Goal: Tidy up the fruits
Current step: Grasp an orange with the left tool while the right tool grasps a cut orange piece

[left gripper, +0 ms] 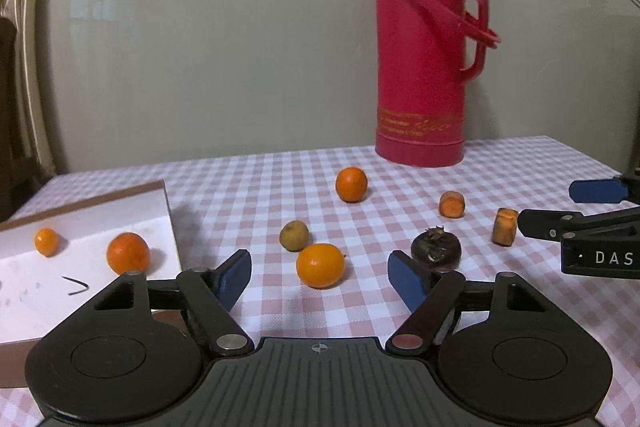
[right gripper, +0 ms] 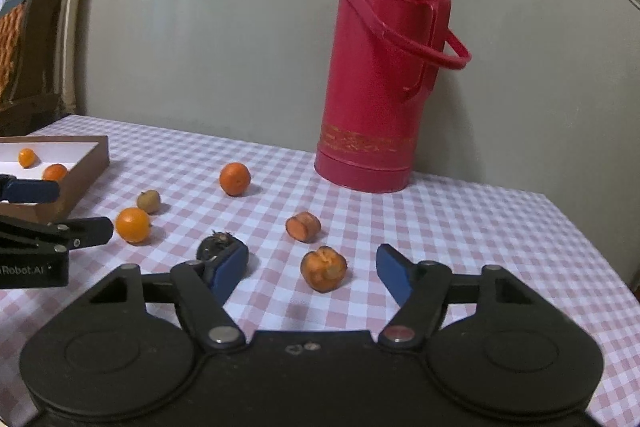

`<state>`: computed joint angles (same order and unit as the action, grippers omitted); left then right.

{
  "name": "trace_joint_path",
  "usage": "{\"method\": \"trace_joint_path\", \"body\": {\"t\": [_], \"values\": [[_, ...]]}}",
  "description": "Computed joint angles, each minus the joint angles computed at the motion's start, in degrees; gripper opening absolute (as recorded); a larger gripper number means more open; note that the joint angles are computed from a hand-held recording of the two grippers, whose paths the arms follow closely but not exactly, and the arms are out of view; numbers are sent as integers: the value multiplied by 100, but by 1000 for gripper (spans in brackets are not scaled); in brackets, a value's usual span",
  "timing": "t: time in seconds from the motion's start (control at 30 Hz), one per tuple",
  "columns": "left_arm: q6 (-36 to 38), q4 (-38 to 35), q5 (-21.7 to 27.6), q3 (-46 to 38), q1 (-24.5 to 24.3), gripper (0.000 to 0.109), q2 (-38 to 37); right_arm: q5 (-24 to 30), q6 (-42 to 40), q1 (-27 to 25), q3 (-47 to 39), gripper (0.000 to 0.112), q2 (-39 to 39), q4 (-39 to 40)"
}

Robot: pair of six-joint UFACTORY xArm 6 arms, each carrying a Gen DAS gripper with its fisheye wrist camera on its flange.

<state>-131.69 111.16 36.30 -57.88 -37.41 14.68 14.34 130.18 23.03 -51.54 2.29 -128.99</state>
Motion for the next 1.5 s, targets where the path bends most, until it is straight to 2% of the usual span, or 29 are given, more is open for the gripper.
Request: {"method": "trace_joint_path", "body": {"t": [0.13,0.23,0.37,0.47,0.7,0.83,0.97,1.0,1.03,1.07,1.1,1.13,1.2,1.37,1.5], "values": [[320,-279,-276,-291,138,66,253,-157,-91,-137,-269,55,324,144],[523,-438,-385,-478,210,66,410,-345,-163,-243,-504,50,574,243],[618,-568,-534,-684,288,65,586,-342,-716,-267,-684,50,824,831],[782,-725,-642,-821,335,65,701,-396,-957,-284,-878,45,1031,1095],[1013,-956,-828,-1078,467,65,892,-430,-1579,-349,-1098,41,1319,1742],[1358,-1324,-1083,-1300,593,65,1082,-512,-1591,-419,-1140,40,1364,1802],[1634,-1523,-1126,-1408,586,65,1180,-560,-1846,-462,-1184,41,1430,2068],[1716,-1595,-1121,-1429,584,65,1201,-577,-1802,-471,-1199,41,1439,2033],[1823,-1686,-1144,-1457,594,60,1228,-566,-1799,-472,-1203,40,1444,2038],[1749,-1604,-1196,-1458,609,49,1227,-579,-1958,-484,-1204,39,1464,2201],[1706,-1553,-1213,-1462,611,45,1229,-602,-2212,-498,-1206,28,1493,2445],[1695,-1500,-1204,-1460,598,38,1226,-657,-2225,-511,-1230,27,1515,2450],[1764,-1517,-1146,-1458,567,38,1222,-609,-2282,-484,-1220,27,1514,2489],[1287,-983,-1126,-1323,545,38,1085,-397,-2072,-405,-1089,27,1357,2189],[493,-245,-847,-1007,414,38,720,-301,-1734,-372,-941,27,1094,1779]]}}
